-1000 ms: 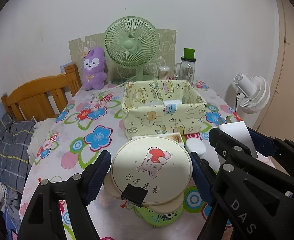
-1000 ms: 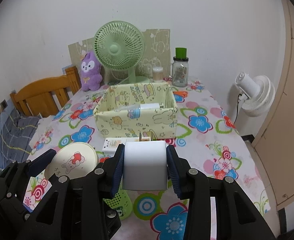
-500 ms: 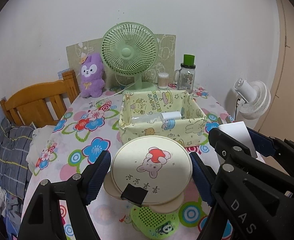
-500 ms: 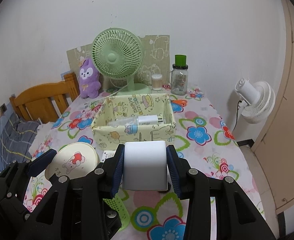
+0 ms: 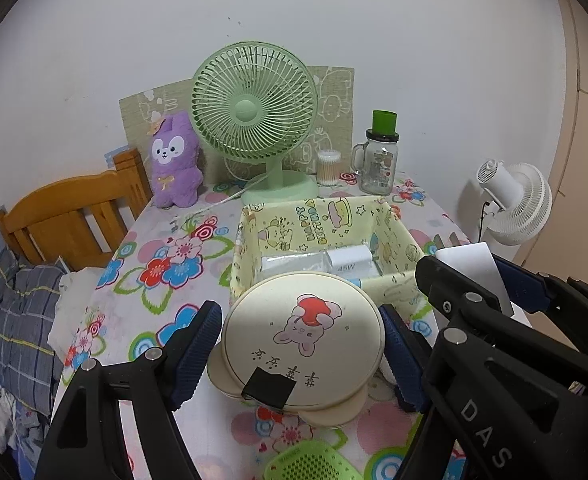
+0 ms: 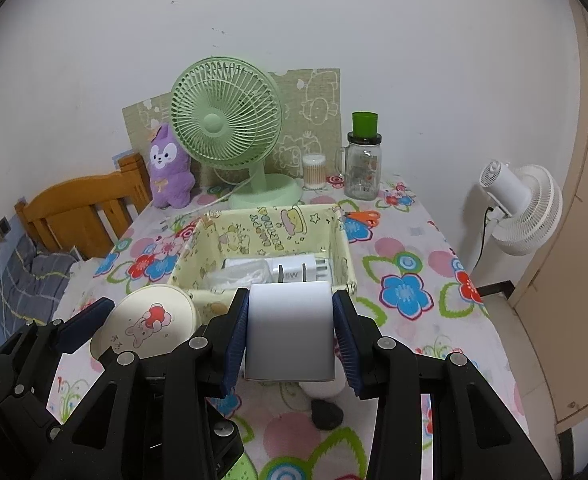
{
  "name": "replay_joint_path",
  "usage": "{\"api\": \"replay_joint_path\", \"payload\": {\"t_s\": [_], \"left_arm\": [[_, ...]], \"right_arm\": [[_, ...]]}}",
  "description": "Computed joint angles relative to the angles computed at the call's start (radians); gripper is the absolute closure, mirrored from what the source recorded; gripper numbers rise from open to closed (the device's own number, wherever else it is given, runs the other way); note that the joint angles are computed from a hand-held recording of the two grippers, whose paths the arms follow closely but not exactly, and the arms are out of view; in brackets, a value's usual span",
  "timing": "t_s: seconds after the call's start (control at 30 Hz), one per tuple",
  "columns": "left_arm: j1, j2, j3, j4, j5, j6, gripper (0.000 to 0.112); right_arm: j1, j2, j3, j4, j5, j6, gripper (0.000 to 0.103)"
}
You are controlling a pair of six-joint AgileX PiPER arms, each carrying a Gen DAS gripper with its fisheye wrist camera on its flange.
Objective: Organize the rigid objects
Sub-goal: 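Carry the compact with the left tool while the right tool carries the card toward the fabric basket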
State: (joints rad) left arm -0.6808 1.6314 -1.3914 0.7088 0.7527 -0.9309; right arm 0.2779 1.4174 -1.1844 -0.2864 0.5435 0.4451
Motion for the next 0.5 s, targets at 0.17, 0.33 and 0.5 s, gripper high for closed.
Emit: {"api": "replay_joint_path", "payload": {"t_s": [0.17,0.33,0.5], "left_arm": [[0.045,0.052,-0.07,-0.06,-0.017,0.076,0.032],[0.081,0.105,-0.138,-0.102,-0.023,0.138,0.032],[0.112,0.153,-0.196,-0.15,-0.027,0.187,0.032]], "right_arm": [[-0.013,0.066,-0.072,0.019,0.004,-0.025,0.059],[-0.024,0.134,-0.144,0.039,0.012,-0.048,0.059],[-0.025,0.191,-0.206,0.024,0.028,-0.038,0.059]]}}
